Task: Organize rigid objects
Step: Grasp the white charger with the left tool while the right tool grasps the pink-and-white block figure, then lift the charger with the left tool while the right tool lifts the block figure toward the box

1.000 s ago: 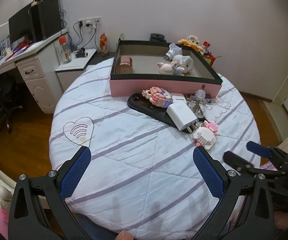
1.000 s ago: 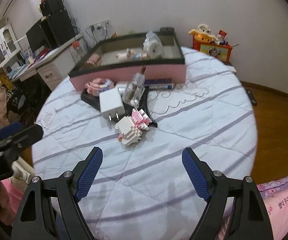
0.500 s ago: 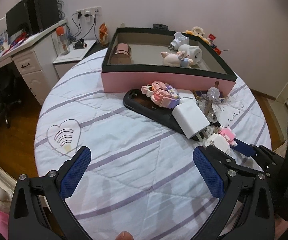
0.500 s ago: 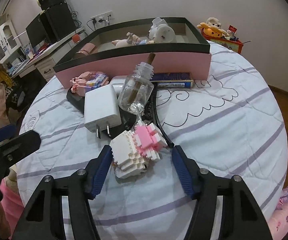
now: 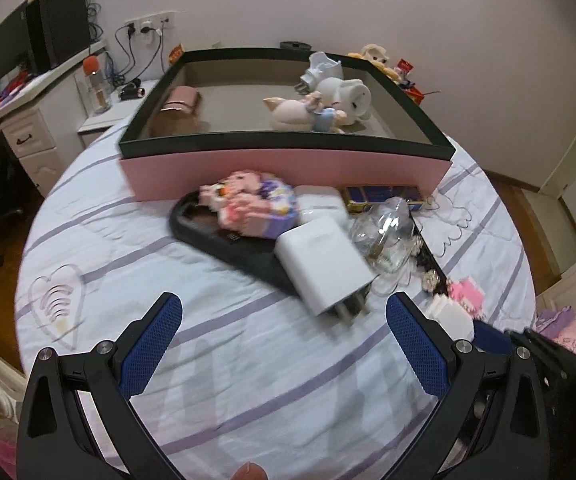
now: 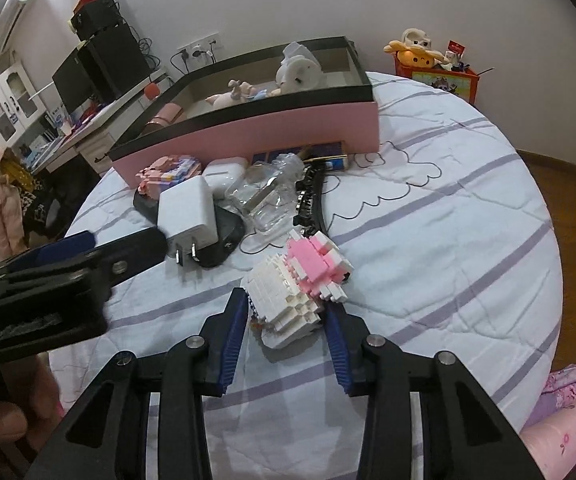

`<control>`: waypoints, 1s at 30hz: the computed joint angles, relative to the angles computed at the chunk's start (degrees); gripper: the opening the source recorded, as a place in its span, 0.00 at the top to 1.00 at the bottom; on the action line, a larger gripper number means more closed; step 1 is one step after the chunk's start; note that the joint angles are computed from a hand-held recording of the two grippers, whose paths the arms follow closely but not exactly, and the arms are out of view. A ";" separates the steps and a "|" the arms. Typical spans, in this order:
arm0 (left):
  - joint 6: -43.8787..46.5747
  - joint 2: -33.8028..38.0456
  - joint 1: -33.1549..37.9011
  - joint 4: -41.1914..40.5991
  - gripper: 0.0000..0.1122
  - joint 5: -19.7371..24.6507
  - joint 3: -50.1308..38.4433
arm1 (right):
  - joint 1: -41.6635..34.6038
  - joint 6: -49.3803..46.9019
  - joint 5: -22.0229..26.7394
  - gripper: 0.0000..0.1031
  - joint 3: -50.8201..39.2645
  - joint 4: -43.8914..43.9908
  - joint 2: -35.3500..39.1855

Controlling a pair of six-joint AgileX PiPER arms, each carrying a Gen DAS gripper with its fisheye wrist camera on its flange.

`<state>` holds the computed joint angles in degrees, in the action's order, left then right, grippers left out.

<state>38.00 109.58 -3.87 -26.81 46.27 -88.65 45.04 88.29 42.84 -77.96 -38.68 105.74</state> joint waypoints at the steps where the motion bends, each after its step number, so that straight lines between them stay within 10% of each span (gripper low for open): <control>1: -0.81 0.38 -0.56 0.47 0.08 -0.42 -0.23 | -0.06 0.04 -0.08 0.62 0.23 0.00 -0.16; 6: -6.51 3.47 -3.25 3.85 0.10 -4.26 -1.72 | -0.25 0.75 -1.08 0.62 1.98 -0.24 -1.24; 16: 2.58 5.51 2.68 -8.03 0.60 -0.14 -2.61 | -0.31 0.96 -1.78 0.62 2.65 -0.47 -2.05; 25: 11.51 2.61 7.28 -11.15 0.58 -1.00 2.89 | 1.42 1.06 -0.38 0.62 0.88 -0.54 -1.41; 28: 13.34 1.30 8.60 -11.40 0.26 -1.97 5.14 | 1.74 1.14 0.06 0.62 0.53 -0.40 -1.26; 30: 14.49 1.22 9.31 -12.07 0.28 -2.40 6.05 | 1.81 1.17 0.11 0.62 0.33 -0.23 -1.13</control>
